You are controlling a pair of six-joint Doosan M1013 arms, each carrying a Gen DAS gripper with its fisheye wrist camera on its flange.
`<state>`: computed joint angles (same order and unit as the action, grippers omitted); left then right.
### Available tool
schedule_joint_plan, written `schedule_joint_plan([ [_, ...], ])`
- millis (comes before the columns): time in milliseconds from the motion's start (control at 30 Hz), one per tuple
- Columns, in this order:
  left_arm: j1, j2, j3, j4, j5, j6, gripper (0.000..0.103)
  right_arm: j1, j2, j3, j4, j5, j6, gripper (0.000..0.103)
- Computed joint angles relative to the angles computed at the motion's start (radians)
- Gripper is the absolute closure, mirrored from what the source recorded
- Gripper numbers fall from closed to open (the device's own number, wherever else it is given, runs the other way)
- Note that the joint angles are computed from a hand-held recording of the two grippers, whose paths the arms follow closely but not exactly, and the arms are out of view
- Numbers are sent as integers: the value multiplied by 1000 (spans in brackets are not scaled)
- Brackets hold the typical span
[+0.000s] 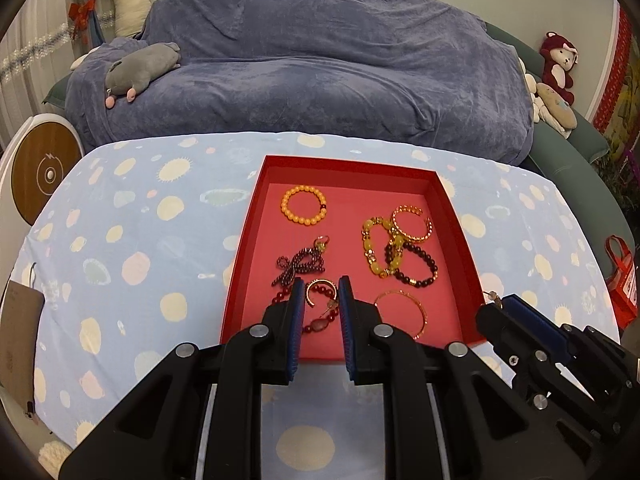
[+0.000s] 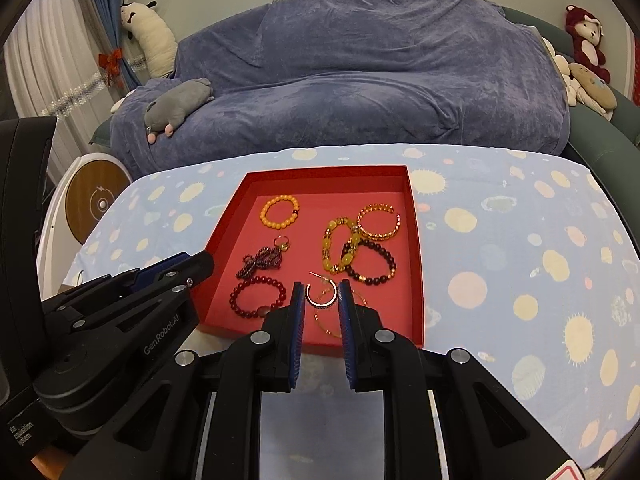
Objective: Organize jewelry
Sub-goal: 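Lower both earrings into the red box and open both grippers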
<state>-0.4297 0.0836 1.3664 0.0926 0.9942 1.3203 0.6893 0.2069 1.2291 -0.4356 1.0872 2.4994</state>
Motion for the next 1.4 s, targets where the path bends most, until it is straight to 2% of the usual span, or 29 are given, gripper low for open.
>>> schedule_joint_plan([
  [300, 12, 80, -74, 3, 7, 10, 86, -49, 58, -54, 30, -9, -58, 86],
  [533, 20, 119, -90, -2, 21, 9, 86, -71, 85, -64, 57, -8, -84, 86],
  [1400, 32, 168, -89, -13, 48, 2, 86, -99, 121, -54, 126, -14, -100, 86],
])
